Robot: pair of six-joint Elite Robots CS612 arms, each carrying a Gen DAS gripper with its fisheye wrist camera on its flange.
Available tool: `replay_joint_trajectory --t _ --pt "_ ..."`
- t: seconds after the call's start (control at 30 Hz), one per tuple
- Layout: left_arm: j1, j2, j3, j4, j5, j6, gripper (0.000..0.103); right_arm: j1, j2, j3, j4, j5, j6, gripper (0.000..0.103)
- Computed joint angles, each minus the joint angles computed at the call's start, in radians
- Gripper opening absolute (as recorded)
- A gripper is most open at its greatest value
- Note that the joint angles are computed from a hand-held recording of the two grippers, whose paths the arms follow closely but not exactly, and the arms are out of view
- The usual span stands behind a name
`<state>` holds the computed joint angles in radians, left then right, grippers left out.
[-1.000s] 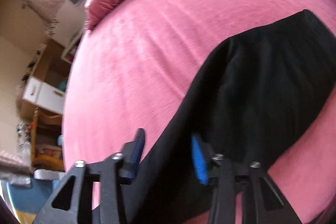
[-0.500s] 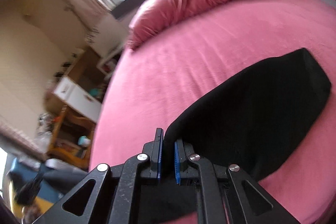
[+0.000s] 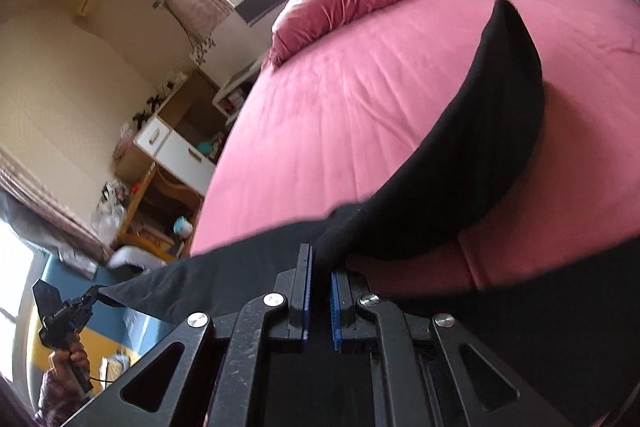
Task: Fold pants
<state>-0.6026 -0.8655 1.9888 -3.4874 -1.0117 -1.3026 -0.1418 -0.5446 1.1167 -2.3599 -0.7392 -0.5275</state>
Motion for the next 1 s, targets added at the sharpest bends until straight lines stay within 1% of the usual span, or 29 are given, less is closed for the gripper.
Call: replay_joint_trajectory --t 0.13,0.23,0.33,0.4,0.47,0.5,0.57,0.6,0.67,0.73,0.83,0.9,0.93,1.0 --pt "-0.036 0.014 0.033 0.002 -0.007 -0.112 0.01 -0.017 -0.025 0.074 0.003 -0.034 -0.032 0.008" --pt "-0.053 0.031 0.051 -0.007 -0.023 -0.194 0.01 -0.03 -0.038 0.117 0.007 -0.054 -0.042 0.008" --pt "-0.059 0.05 0.056 -0.007 -0.055 -0.257 0.01 -0.043 -0.052 0.16 -0.015 -0.076 -0.047 0.007" --pt "-0.063 0.055 0.058 0.008 -0.062 -0.278 0.01 -0.049 -0.056 0.174 -0.028 -0.091 -0.04 0.007" --pt "-0.068 0.064 0.061 0.001 -0.064 -0.297 0.01 -0.054 -0.063 0.187 -0.035 -0.091 -0.038 0.007" --pt "-0.069 0.063 0.062 0.012 -0.065 -0.304 0.01 -0.056 -0.066 0.193 -0.039 -0.093 -0.038 0.007" --pt "-0.068 0.062 0.063 0.019 -0.071 -0.303 0.01 -0.059 -0.075 0.208 -0.05 -0.101 -0.042 0.007" --pt "-0.066 0.059 0.063 0.038 -0.081 -0.308 0.01 -0.06 -0.08 0.215 -0.055 -0.101 -0.042 0.007" --pt "-0.065 0.061 0.064 0.036 -0.087 -0.308 0.01 -0.065 -0.088 0.228 -0.06 -0.098 -0.042 0.007" --pt "-0.067 0.06 0.067 0.034 -0.091 -0.311 0.01 -0.068 -0.096 0.242 -0.065 -0.11 -0.041 0.007" --pt "-0.072 0.056 0.074 0.026 -0.083 -0.309 0.01 -0.076 -0.105 0.262 -0.067 -0.109 -0.042 0.007" --pt "-0.072 0.053 0.075 0.041 -0.089 -0.305 0.01 -0.077 -0.107 0.267 -0.062 -0.116 -0.046 0.007" --pt "-0.07 0.052 0.072 0.061 -0.106 -0.308 0.01 -0.078 -0.105 0.264 -0.05 -0.124 -0.052 0.007" --pt "-0.066 0.058 0.067 0.077 -0.136 -0.325 0.01 -0.068 -0.094 0.25 -0.031 -0.171 -0.054 0.007"
